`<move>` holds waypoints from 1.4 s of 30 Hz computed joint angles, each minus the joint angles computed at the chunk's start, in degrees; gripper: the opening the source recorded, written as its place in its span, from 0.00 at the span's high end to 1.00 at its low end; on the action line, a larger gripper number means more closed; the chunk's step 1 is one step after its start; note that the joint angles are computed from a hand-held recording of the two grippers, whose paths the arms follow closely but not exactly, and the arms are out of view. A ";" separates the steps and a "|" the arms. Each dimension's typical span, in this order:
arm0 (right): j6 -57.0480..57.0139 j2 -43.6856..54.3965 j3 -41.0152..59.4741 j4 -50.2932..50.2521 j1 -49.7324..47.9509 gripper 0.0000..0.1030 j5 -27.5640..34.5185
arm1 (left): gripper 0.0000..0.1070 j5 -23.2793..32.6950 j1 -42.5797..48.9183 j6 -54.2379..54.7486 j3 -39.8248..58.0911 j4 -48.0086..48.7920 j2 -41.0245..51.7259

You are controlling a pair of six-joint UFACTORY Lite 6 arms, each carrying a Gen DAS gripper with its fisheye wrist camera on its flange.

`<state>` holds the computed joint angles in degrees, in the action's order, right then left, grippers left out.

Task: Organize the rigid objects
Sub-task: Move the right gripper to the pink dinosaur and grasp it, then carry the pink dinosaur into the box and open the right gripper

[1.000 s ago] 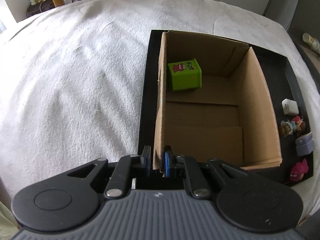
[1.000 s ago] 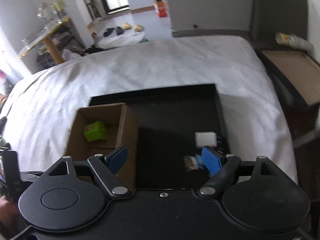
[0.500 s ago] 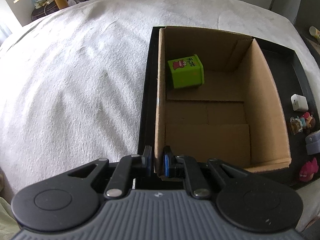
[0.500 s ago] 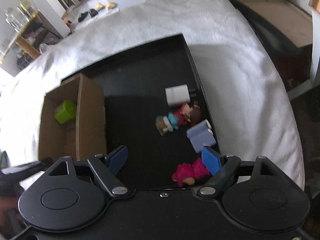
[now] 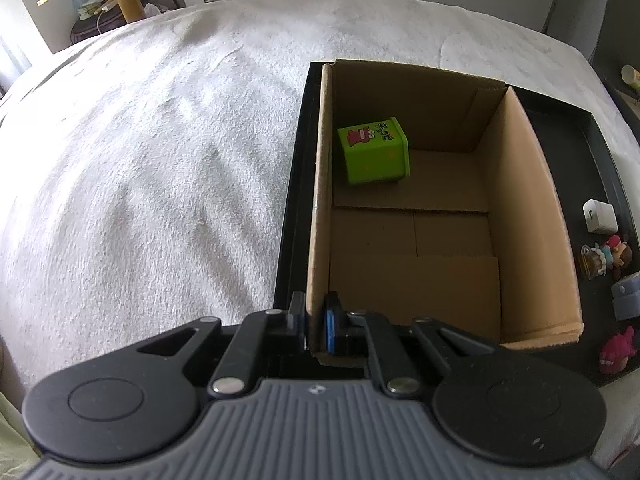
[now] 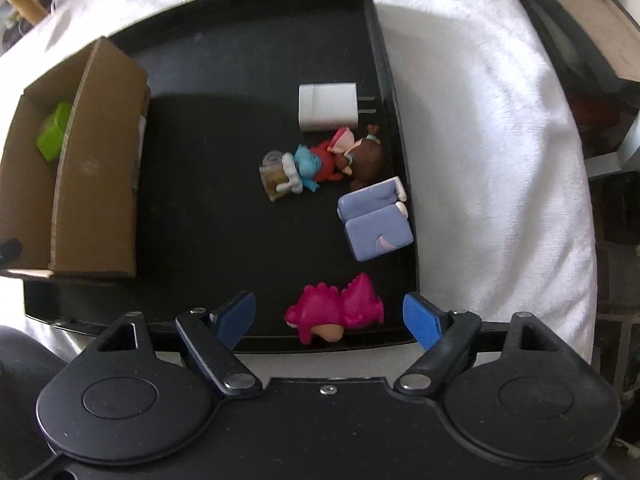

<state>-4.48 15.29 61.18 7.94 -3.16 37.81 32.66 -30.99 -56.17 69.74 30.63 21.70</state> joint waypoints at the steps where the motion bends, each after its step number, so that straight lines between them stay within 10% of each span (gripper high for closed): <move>1: 0.58 0.68 0.12 -0.83 0.39 0.22 -0.30 | 0.92 -0.31 -0.11 -0.40 -0.37 0.63 -0.22; 24: 8.18 9.91 1.65 -11.01 6.63 0.34 -1.97 | 0.92 -6.10 -2.53 -15.71 -9.59 19.17 -4.93; 42: 14.88 -4.37 0.45 -17.30 12.16 0.35 -1.52 | 0.92 -6.17 -3.48 -21.45 -11.44 25.06 -5.51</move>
<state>10.40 10.92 61.63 -9.36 8.99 36.29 26.49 -34.47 -77.62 58.30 55.68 16.18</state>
